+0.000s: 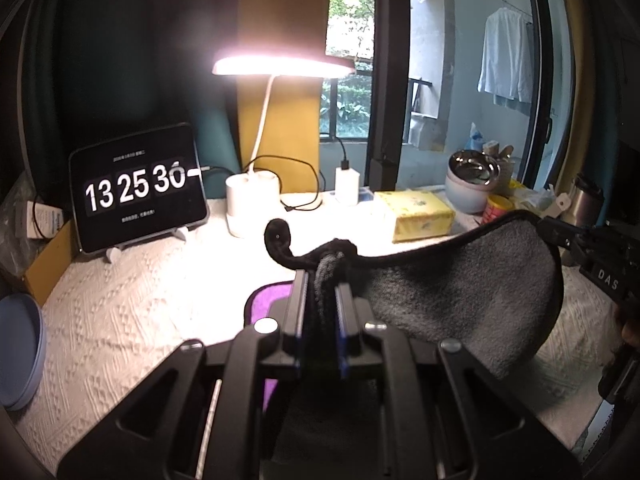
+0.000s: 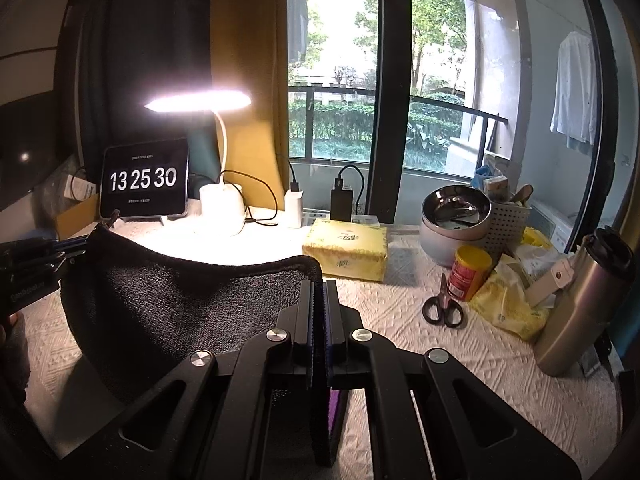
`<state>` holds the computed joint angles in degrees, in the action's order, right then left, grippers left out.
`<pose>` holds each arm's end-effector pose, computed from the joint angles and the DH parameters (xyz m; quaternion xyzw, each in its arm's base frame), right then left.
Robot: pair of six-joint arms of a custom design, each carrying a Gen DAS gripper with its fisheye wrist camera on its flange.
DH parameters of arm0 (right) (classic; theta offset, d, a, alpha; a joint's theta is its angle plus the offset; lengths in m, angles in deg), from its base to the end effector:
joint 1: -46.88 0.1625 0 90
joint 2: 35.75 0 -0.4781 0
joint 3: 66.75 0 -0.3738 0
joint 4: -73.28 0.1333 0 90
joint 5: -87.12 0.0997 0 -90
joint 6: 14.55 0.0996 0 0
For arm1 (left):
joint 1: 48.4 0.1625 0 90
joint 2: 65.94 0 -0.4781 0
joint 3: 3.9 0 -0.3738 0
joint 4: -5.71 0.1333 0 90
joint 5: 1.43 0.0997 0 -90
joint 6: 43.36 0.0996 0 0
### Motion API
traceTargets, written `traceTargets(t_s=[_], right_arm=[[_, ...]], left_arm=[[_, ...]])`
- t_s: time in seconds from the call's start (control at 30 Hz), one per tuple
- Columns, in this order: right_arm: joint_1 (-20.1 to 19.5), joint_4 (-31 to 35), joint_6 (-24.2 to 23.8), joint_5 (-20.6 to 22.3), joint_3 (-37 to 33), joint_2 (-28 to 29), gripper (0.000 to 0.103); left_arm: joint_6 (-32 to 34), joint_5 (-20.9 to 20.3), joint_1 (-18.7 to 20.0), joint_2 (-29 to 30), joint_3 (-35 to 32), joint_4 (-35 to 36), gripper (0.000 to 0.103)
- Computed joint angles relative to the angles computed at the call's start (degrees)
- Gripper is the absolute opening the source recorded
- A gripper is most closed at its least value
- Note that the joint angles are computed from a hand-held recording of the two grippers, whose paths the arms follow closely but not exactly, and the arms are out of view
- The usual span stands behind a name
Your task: Fold towel
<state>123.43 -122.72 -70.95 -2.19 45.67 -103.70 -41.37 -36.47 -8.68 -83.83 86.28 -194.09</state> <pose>-0.0044 -0.5967 0.3839 0.3174 -0.7985 0.4223 0.2886 -0.3877 -0.6015 -0.0314 0.2368 0.8195 -0.4390 0.2820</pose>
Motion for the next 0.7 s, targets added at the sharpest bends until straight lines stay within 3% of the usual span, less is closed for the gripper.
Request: traceTargets(t_s=[0.7], right_arm=[[0.0, 4.3, 0.2, -2.0, -11.3, 8.3, 0.005]], left_arm=[[6.7, 0.9, 5.0, 6.1, -13.4, 4.3, 0.013]])
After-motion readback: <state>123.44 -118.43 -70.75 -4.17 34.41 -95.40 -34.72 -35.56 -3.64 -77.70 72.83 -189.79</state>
